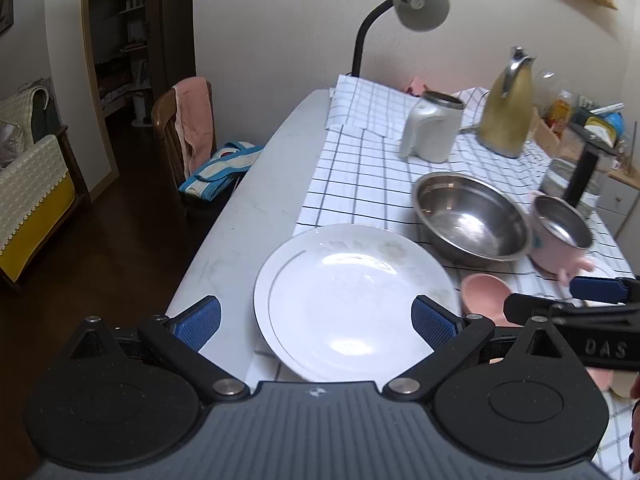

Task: Organize plates and bowls
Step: 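Reach both grippers to the large white floral plate rim and close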

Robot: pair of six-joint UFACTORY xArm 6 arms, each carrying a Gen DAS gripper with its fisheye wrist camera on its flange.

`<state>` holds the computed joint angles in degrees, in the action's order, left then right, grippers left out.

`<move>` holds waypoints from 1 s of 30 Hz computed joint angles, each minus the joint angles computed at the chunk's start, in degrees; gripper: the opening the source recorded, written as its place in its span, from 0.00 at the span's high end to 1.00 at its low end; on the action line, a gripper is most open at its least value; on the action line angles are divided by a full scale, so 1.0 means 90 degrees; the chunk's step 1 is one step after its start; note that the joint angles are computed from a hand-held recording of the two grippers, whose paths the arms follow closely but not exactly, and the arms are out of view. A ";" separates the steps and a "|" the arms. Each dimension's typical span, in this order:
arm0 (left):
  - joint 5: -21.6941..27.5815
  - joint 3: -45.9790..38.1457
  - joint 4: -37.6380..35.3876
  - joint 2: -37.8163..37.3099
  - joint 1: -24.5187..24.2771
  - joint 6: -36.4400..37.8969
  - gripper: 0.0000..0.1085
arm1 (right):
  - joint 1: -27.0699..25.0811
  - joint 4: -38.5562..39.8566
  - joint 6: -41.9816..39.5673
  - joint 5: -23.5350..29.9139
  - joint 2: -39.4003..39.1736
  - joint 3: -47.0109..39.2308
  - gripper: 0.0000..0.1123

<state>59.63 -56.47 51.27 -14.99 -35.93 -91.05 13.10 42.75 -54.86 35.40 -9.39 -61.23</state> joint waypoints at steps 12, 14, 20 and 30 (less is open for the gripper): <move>-0.1375 0.0072 -0.1336 0.0559 0.1637 0.1244 0.11 | 0.0456 -0.1348 0.1186 0.1319 0.2449 -0.2554 0.45; -0.1641 0.0124 -0.1667 0.0612 0.1857 0.1499 0.20 | 0.0484 -0.1518 0.1456 0.1575 0.2761 -0.2937 0.49; -0.2162 0.0358 -0.2331 0.0629 0.2265 0.1831 0.35 | 0.0466 -0.1711 0.1874 0.2234 0.3418 -0.3774 0.60; -0.2636 0.0613 -0.3111 0.0649 0.2473 0.2147 0.71 | 0.0352 -0.1769 0.2225 0.2808 0.3992 -0.4455 0.82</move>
